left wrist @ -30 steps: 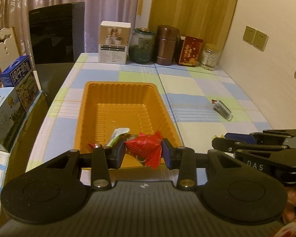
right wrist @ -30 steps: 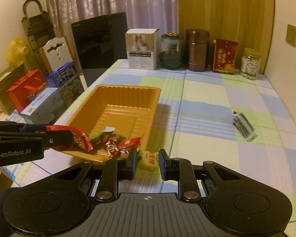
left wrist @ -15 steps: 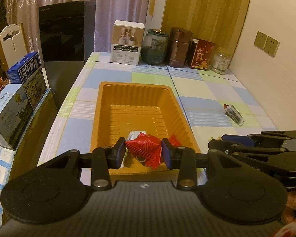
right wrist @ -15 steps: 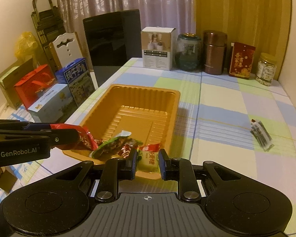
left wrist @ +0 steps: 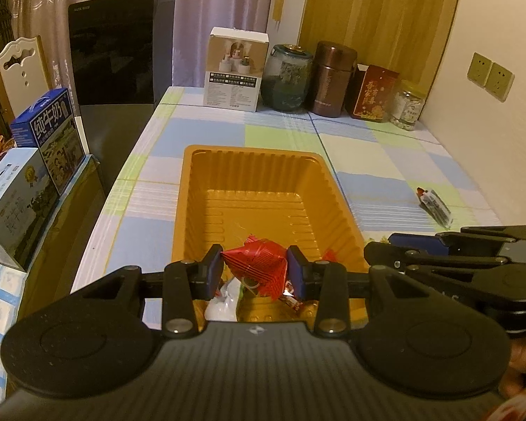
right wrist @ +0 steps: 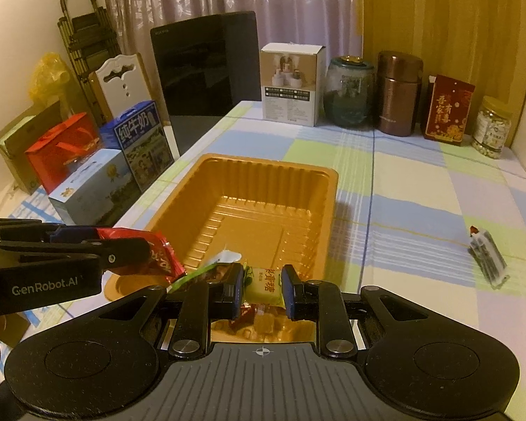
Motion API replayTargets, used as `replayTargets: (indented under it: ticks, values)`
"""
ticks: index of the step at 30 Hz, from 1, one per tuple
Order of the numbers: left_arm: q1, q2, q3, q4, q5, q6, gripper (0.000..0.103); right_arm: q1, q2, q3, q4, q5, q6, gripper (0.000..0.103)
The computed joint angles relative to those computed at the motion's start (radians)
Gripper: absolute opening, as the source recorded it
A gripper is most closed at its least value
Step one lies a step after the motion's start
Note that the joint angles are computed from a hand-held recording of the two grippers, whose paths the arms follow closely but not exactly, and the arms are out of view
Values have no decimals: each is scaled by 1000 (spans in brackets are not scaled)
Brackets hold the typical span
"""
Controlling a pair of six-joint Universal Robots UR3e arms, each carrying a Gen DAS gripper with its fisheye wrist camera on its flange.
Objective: Organize snacks
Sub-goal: 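Lower the red bag and yellow candy into the orange tray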
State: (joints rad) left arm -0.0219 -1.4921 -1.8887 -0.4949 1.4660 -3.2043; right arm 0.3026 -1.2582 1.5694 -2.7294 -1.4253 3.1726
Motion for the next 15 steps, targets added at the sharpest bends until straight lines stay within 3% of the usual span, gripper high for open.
replayTargets:
  ticks: [15]
  values:
    - [15,-155,97,29,-5,18,36,-14,126,-110,15,16,7,23]
